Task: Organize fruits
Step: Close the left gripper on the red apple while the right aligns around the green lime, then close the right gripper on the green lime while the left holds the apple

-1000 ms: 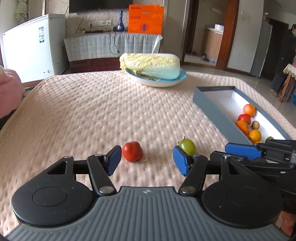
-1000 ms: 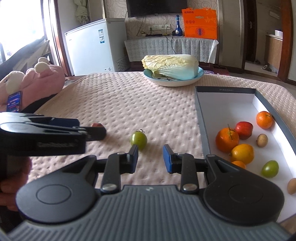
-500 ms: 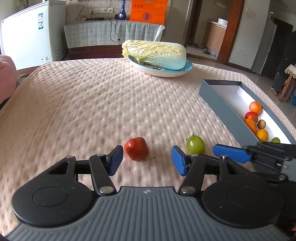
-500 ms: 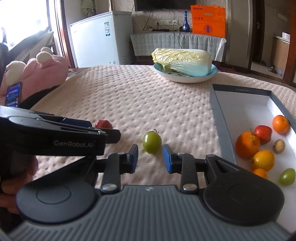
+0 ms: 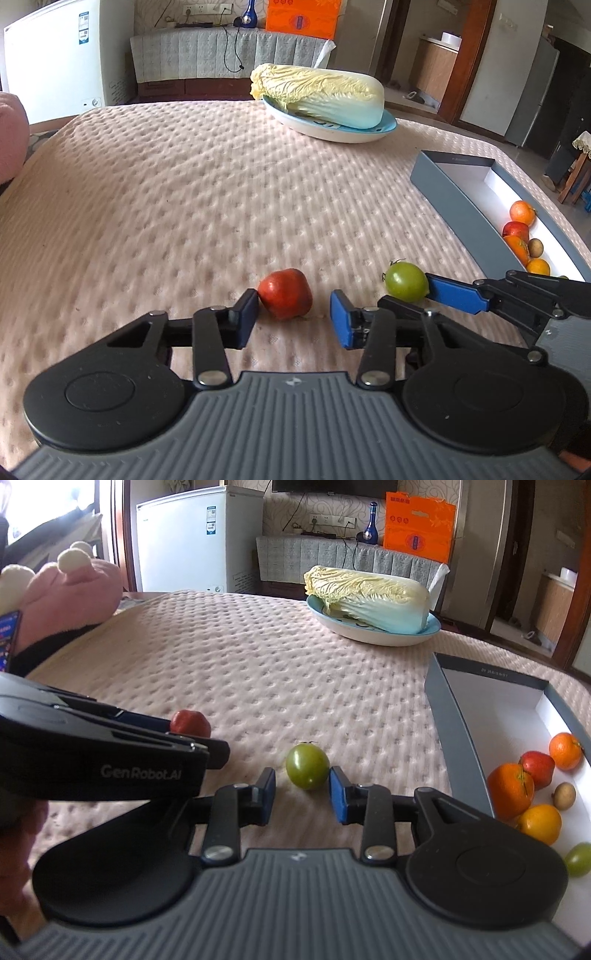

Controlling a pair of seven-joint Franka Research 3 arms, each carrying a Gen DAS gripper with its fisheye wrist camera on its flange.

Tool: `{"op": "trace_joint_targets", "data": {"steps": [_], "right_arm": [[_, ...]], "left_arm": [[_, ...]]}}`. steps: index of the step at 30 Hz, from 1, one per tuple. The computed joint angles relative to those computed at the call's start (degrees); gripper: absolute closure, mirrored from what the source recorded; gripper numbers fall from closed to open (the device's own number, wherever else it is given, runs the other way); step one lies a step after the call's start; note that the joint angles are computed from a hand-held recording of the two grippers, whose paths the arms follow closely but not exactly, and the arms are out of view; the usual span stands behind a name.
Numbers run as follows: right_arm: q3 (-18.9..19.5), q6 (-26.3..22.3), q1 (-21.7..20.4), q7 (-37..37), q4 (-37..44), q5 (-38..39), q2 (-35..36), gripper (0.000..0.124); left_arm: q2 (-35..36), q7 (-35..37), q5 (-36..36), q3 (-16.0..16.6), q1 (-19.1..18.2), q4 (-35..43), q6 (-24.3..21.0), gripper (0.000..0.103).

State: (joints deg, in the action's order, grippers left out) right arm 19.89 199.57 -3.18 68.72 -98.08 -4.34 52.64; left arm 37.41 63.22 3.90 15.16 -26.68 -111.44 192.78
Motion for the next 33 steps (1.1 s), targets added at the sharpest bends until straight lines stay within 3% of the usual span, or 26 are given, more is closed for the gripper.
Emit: {"op": "trace_joint_targets", "data": {"steps": [10, 15, 21, 33], "right_arm": [[1.16, -0.7, -1.25, 0.29, 0.01, -1.02, 0.11, 0.095], [2.45, -1.2, -3.46, 0.96, -2.07, -0.99, -1.18, 0.095], [7.59, -1.09, -9.85, 2.47, -4.74, -4.1, -1.63, 0.095], [9.31, -1.75, -11.67, 3.79, -4.55, -6.41, -1.09, 0.095]], "left_arm": [[-0.27, 0.34, -0.33, -2.56, 2.8, -0.65, 1.56, 0.069], [-0.04, 1.26, -2.12, 0.01, -0.19, -0.86, 1.48, 0.069], [-0.09, 2.41, -2.71, 0.22, -1.08, -1.1, 2.08, 0.069], [0.2, 3.82, -5.07, 1.13, -2.2, -1.03, 2.24, 0.069]]}}
